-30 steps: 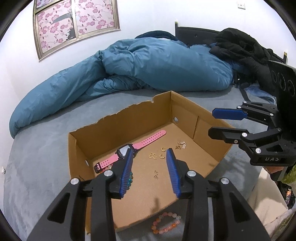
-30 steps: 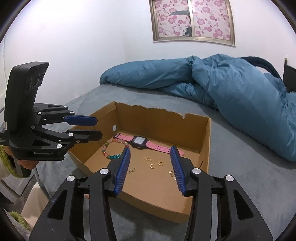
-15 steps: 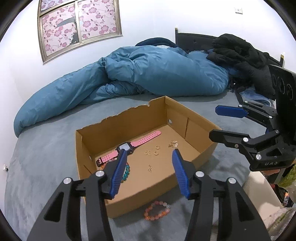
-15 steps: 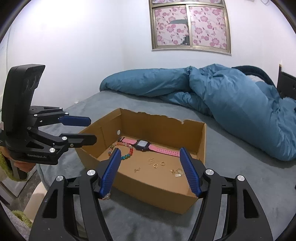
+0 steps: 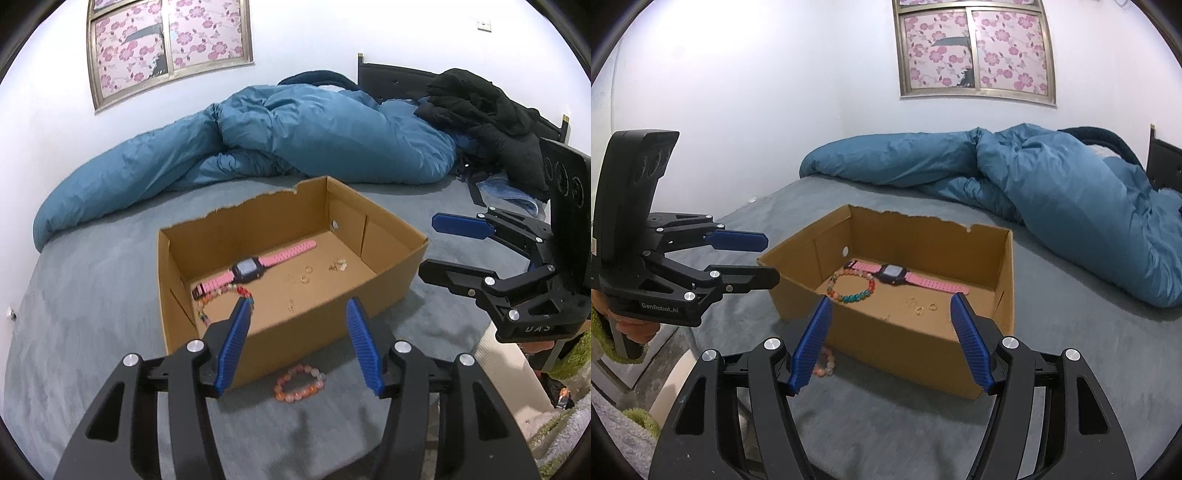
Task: Organize jewelry
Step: 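Withdraw both tools toward the pink-orange bead bracelet beside the box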
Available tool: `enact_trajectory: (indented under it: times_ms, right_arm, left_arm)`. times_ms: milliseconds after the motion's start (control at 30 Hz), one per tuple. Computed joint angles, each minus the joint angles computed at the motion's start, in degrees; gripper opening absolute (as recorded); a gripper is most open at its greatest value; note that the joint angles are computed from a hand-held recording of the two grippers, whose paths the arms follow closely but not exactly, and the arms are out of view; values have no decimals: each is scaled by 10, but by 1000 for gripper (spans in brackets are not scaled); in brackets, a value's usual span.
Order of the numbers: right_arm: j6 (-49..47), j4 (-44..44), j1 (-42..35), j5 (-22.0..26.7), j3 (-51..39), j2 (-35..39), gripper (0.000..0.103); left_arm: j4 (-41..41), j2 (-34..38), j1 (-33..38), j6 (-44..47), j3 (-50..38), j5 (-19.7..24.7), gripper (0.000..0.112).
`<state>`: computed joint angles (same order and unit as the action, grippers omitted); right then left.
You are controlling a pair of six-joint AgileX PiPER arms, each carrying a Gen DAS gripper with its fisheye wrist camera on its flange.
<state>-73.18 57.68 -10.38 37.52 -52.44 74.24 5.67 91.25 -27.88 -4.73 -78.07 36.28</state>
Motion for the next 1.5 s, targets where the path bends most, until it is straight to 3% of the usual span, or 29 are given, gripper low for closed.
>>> enact_trajectory:
  times_ms: [533, 1500]
  right_arm:
    - [20, -29, 23, -27, 69, -20, 64]
    - [79, -79, 95, -92, 62, 44, 64]
  left_arm:
    - [47, -5, -5, -74, 83, -12, 52]
    - [88, 13, 24, -93, 146, -72, 52]
